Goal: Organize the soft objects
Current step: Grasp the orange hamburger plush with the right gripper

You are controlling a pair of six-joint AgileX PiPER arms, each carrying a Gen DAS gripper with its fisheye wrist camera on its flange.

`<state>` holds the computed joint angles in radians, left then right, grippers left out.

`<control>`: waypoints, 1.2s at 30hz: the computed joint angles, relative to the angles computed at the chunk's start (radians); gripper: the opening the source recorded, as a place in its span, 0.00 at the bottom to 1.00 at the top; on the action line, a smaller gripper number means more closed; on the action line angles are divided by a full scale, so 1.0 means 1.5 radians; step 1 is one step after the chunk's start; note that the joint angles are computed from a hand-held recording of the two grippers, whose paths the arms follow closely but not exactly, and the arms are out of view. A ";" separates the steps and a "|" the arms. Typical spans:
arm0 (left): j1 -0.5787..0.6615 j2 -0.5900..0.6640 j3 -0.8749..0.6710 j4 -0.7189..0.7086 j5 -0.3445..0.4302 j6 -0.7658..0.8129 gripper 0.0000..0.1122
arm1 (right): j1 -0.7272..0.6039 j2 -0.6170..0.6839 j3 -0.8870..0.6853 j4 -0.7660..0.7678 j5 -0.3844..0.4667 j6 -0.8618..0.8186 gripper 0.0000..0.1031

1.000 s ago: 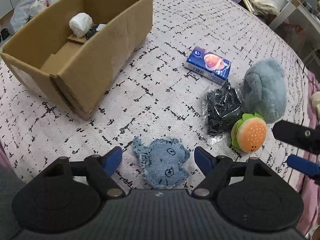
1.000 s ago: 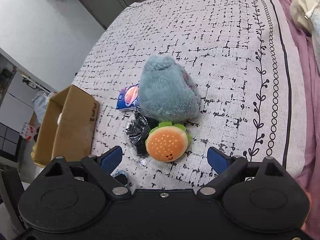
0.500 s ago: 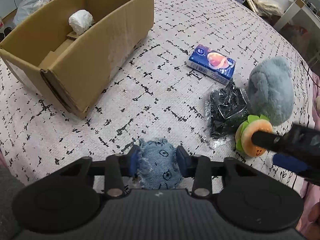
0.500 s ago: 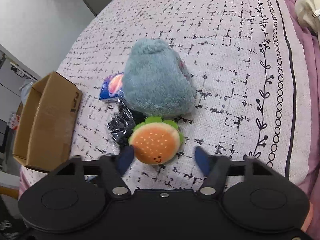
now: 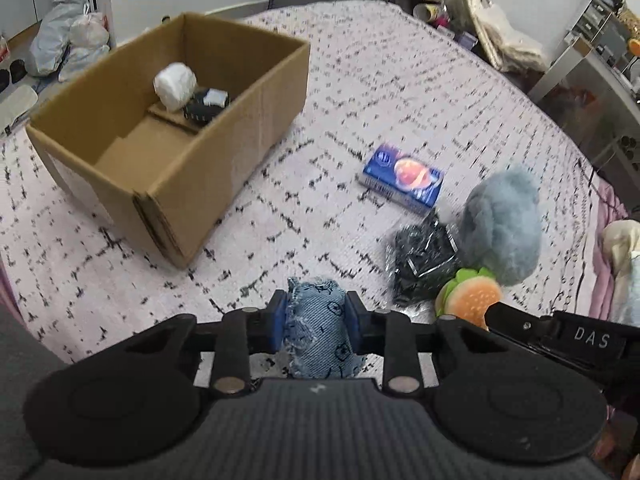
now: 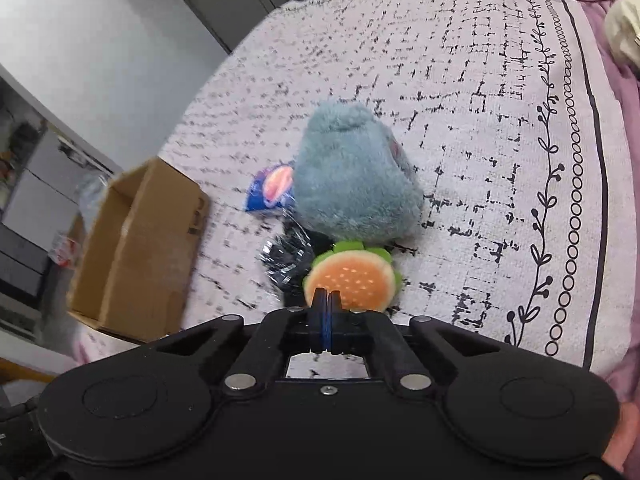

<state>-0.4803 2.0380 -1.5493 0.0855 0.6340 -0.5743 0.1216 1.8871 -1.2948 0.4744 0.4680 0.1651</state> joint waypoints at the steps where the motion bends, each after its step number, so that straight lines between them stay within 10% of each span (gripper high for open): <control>1: 0.000 -0.007 0.001 0.004 0.000 -0.001 0.26 | -0.003 -0.008 0.009 0.025 -0.009 -0.022 0.00; 12: 0.015 -0.063 -0.010 -0.002 -0.002 0.037 0.26 | -0.027 -0.072 0.071 0.283 -0.027 -0.254 0.00; 17: 0.037 -0.077 -0.013 -0.026 0.000 0.074 0.26 | -0.033 -0.040 0.037 0.189 0.007 -0.148 0.12; 21: 0.052 -0.079 -0.017 -0.043 0.004 0.098 0.26 | -0.011 -0.012 0.004 0.059 -0.001 -0.026 0.63; 36: 0.123 -0.080 -0.027 -0.136 -0.005 0.192 0.26 | 0.061 0.084 -0.103 -0.278 0.036 0.245 0.79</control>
